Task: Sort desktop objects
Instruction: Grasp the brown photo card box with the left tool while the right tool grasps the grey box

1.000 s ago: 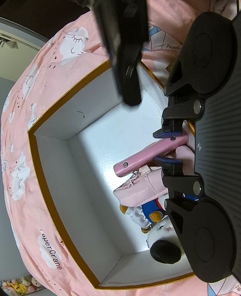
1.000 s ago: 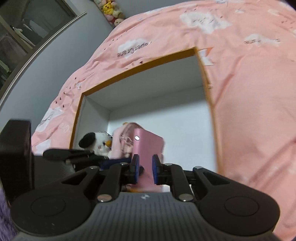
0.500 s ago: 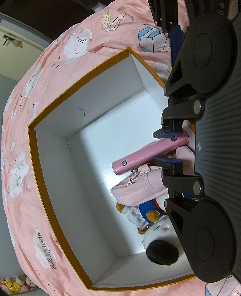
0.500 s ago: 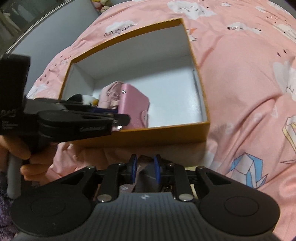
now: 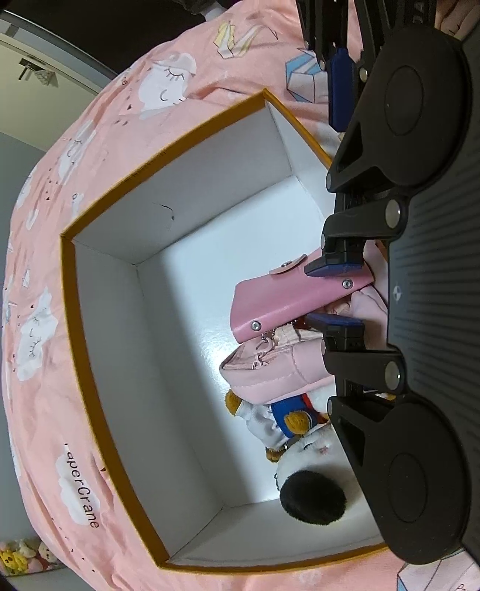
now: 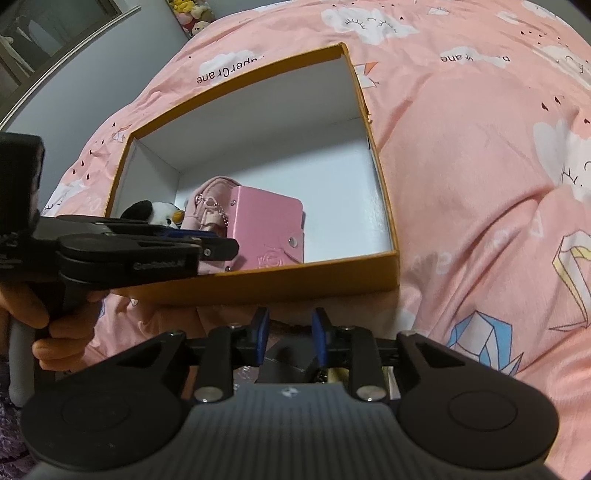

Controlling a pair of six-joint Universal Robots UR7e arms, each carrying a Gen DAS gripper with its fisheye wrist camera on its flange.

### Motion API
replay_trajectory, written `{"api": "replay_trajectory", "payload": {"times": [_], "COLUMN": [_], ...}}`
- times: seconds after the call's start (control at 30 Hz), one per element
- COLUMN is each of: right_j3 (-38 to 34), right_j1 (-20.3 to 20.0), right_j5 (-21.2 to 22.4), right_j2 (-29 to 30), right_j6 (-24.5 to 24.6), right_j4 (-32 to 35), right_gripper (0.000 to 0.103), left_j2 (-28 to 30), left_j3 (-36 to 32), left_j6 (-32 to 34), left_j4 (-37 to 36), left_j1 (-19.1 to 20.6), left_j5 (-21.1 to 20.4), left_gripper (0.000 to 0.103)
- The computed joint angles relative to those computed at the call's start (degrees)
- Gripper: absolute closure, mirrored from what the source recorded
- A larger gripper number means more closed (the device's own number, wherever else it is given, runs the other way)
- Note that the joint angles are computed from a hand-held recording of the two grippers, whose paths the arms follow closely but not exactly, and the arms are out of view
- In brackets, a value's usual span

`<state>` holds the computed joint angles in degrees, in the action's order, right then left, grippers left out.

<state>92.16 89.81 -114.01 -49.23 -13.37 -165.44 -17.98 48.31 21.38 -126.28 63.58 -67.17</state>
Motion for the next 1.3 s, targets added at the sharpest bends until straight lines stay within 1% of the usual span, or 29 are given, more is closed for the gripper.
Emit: {"api": "replay_trajectory", "payload": {"times": [0.13,0.2,0.23,0.27,0.33,0.43,0.47,0.5,0.57,0.6,0.87,1.0,1.03,1.1,1.13,1.2,1.3], "right_j3": [-0.24,-0.74,-0.94,-1.21,-1.60,-1.65,-1.60,-1.60,-1.82,-2.02,-3.86,-3.72,-3.67,-3.24,-2.86,-2.01,-1.06], "right_j1": [-0.43,-0.73,-0.90,-1.09,-1.31,-1.55,-1.56,-1.58,-1.64,-1.63,-1.81,-1.64,-1.77,-2.20,-2.32,-2.43,-2.34], "right_j5": [0.96,1.35,1.60,1.87,2.17,2.70,2.81,2.97,3.53,3.76,2.68,1.13,1.21,2.19,2.55,3.03,3.28], "right_j2": [-0.03,0.16,0.25,0.33,0.59,0.59,0.59,0.60,0.73,0.89,2.21,2.64,2.56,2.13,1.87,1.31,0.76], "right_j6": [0.99,1.96,2.43,3.13,4.19,4.92,5.02,5.06,5.31,5.44,5.90,5.43,5.75,6.32,6.34,6.03,5.91], "right_j4": [1.83,3.03,3.47,4.00,4.58,5.22,5.31,5.38,5.84,6.11,9.57,9.50,10.02,10.73,10.65,10.12,9.28], "right_gripper": [0.075,0.074,0.070,0.069,0.069,0.069,0.069,0.069,0.067,0.064,0.057,0.058,0.058,0.058,0.058,0.059,0.061], "left_j2": [-2.71,-4.67,-5.64,-6.77,-8.51,-10.62,-11.08,-11.53,-12.18,-12.38,-12.41,-11.39,-11.23,-11.15,-11.15,-11.22,-11.42], "left_j3": [3.43,5.48,6.51,7.88,10.28,13.74,14.74,15.86,17.39,17.97,21.47,21.51,21.33,21.03,20.93,21.01,20.80], "left_j6": [0.98,1.69,2.06,2.53,3.27,3.64,3.71,3.88,3.63,3.43,3.97,2.92,2.48,1.49,0.89,0.11,-1.68], "left_j4": [-2.74,-2.97,-2.82,-2.76,-2.20,-0.64,-0.53,-0.69,-0.21,-0.05,-0.35,-0.72,-0.35,0.44,0.69,0.30,0.47], "left_j1": [-0.58,-0.87,-0.92,-0.98,-1.15,-1.22,-1.26,-1.30,-1.29,-1.26,-1.73,-1.70,-1.57,-1.08,-0.97,-0.83,-0.54], "left_j5": [-1.51,-3.11,-4.20,-5.29,-6.16,-6.37,-6.13,-6.01,-5.87,-5.86,-4.20,-2.05,-1.83,-2.25,-2.14,-1.42,-0.26], "left_gripper": [0.077,0.077,0.076,0.074,0.072,0.063,0.055,0.051,0.051,0.050,0.045,0.045,0.047,0.062,0.064,0.072,0.076]}}
